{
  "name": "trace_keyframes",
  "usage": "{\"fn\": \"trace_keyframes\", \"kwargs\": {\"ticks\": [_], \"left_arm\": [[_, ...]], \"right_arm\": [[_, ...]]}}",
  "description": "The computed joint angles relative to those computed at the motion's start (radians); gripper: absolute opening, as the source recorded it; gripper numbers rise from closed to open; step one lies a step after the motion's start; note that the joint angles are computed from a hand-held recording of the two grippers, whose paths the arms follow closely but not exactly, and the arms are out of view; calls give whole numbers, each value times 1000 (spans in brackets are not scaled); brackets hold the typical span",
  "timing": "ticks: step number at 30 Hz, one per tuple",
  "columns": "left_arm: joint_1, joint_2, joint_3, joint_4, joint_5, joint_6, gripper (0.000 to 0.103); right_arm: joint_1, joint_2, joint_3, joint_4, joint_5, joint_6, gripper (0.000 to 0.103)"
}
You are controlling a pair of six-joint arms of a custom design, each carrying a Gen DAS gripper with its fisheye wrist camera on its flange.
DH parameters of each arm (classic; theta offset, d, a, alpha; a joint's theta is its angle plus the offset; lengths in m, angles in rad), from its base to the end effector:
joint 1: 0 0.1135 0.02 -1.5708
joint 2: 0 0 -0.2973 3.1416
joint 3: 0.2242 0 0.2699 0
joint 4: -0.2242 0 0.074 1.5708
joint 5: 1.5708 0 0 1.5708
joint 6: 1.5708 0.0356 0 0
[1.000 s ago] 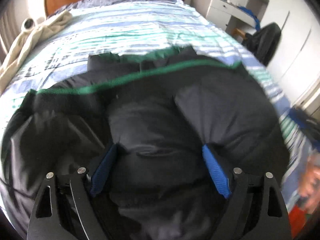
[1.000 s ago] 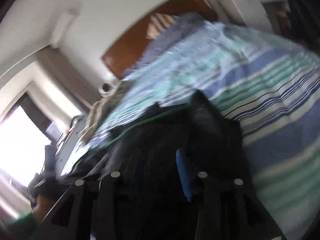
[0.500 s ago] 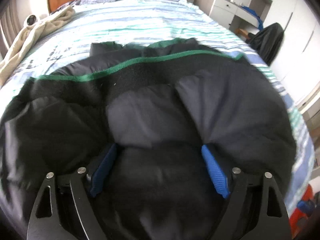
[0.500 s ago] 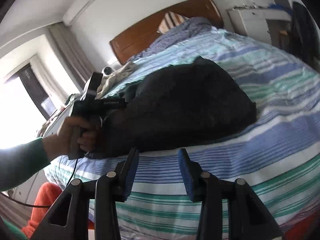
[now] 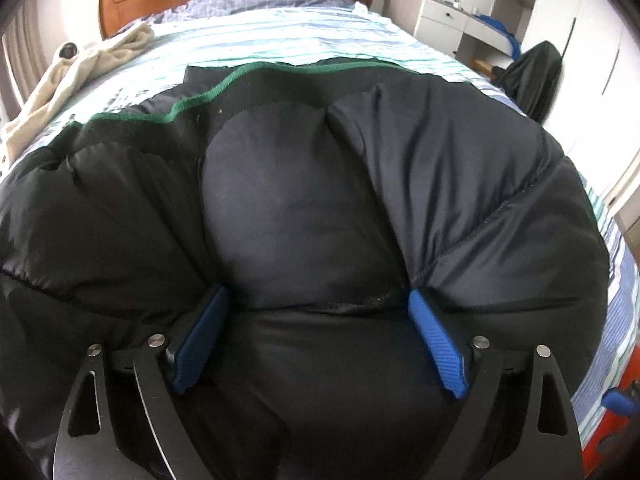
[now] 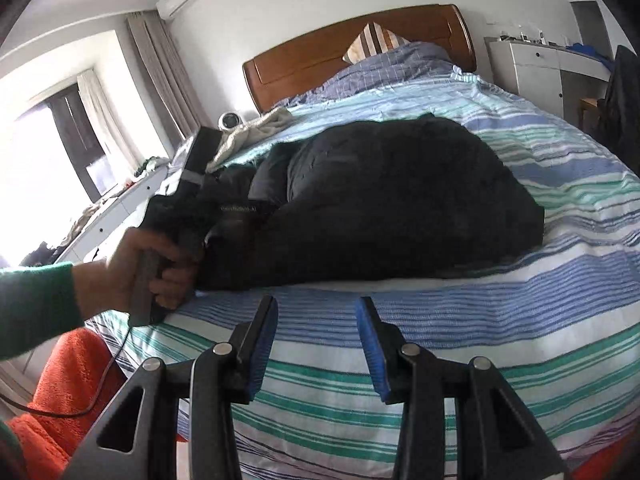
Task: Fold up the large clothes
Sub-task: 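Press the folded jacket flat with the left tool and release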
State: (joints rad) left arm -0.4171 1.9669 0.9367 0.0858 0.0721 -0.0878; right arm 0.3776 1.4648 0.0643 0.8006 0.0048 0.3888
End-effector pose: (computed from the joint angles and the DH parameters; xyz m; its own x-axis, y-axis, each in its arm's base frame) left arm 0.3517 -0.1586 0.1043 -0.7766 0.2485 -0.5789 0.3760 0.9201 -0.1095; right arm 0.1699 0.0672 0.0981 -0.6240 0.1603 -0.7648 -0.1388 0.9404 0.3104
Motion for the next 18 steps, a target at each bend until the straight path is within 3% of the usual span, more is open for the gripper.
{"fn": "trace_keyframes", "kwargs": {"ticks": [6, 10, 12, 18], "left_arm": [[-1, -120, -59, -59, 14, -22, 87], [-41, -223, -175, -20, 12, -22, 88], [-71, -196, -199, 26, -44, 0, 88], [-60, -114, -183, 95, -49, 3, 89]], "right_arm": [[-19, -63, -26, -17, 10, 2, 42], [-20, -58, -44, 19, 15, 14, 42], [-22, -48, -40, 33, 12, 22, 42], [-27, -54, -44, 32, 20, 25, 42]]}}
